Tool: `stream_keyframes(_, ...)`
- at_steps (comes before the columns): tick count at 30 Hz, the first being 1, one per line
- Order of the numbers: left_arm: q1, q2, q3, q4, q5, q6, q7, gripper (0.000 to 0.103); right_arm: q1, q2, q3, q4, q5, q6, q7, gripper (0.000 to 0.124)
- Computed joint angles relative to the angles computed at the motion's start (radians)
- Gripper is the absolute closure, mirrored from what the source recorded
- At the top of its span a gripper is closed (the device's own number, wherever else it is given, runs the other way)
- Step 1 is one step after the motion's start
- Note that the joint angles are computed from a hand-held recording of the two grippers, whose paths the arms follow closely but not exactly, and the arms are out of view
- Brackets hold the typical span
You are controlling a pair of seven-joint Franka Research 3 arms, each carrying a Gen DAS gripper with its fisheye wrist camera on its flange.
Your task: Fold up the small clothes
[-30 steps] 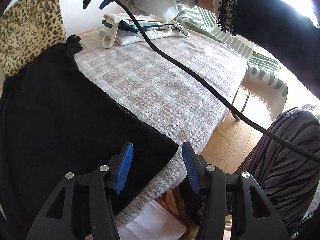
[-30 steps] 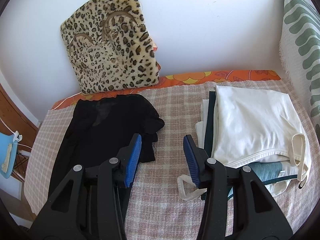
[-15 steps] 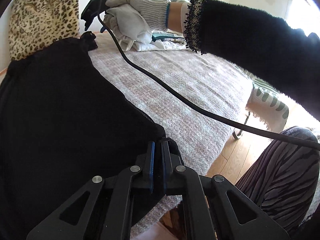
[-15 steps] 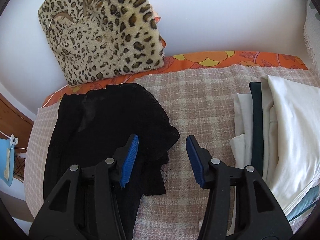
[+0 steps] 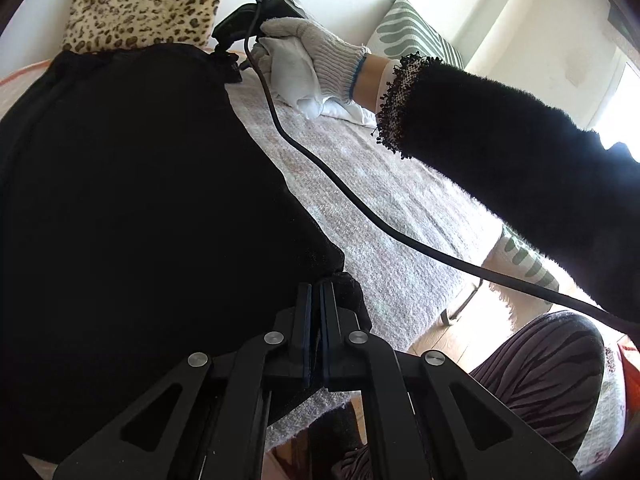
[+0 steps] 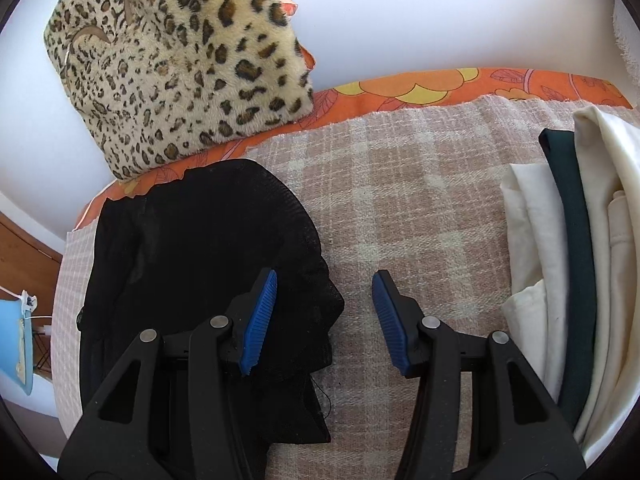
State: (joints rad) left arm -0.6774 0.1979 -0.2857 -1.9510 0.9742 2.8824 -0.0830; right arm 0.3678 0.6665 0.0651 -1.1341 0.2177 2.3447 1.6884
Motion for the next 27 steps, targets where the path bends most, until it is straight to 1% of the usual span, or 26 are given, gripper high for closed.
stream_keyframes(2,-0.008,-0.005,0.005,0.004,0.024,-0.007,-0.026,0.101,0.008,0.006,-0.006,0.011,-0.012,-0.001,0.005,0.073)
stream_keyframes(3,-0.011,-0.005,0.004,0.009,0.033,-0.013,-0.038,0.101,0.009,0.017,-0.003,0.029,-0.013,-0.009,0.003,0.085)
stream_keyframes(4,-0.013,-0.008,0.005,0.009,0.046,-0.016,-0.052,0.102,0.010,0.026,-0.003,0.047,-0.015,-0.024,0.002,0.104)
stream_keyframes(5,-0.014,-0.010,0.007,0.009,0.063,-0.016,-0.073,0.102,0.012,0.034,-0.004,0.065,-0.019,-0.038,0.004,0.113)
stream_keyframes(6,-0.014,-0.011,0.007,0.009,0.075,-0.014,-0.089,0.102,0.015,0.036,-0.005,0.070,-0.022,-0.038,0.003,0.116)
stream_keyframes(10,-0.012,-0.041,0.011,-0.025,0.164,-0.008,-0.196,0.102,0.038,0.028,-0.026,0.072,-0.065,-0.025,0.019,0.118)
stream_keyframes(14,0.010,-0.082,-0.009,-0.066,0.234,-0.018,-0.289,0.102,0.055,0.023,-0.033,0.092,-0.097,-0.024,0.023,0.119)
stream_keyframes(19,0.042,-0.133,-0.046,-0.114,0.282,-0.038,-0.378,0.102,0.073,0.026,-0.039,0.139,-0.126,-0.038,0.044,0.119)
stream_keyframes(22,0.054,-0.161,-0.069,-0.138,0.300,-0.059,-0.415,0.102,0.092,0.039,-0.046,0.187,-0.152,-0.062,0.054,0.119)
stream_keyframes(27,0.078,-0.198,-0.093,-0.172,0.322,-0.072,-0.474,0.102,0.130,0.084,-0.059,0.299,-0.202,-0.115,0.064,0.119)
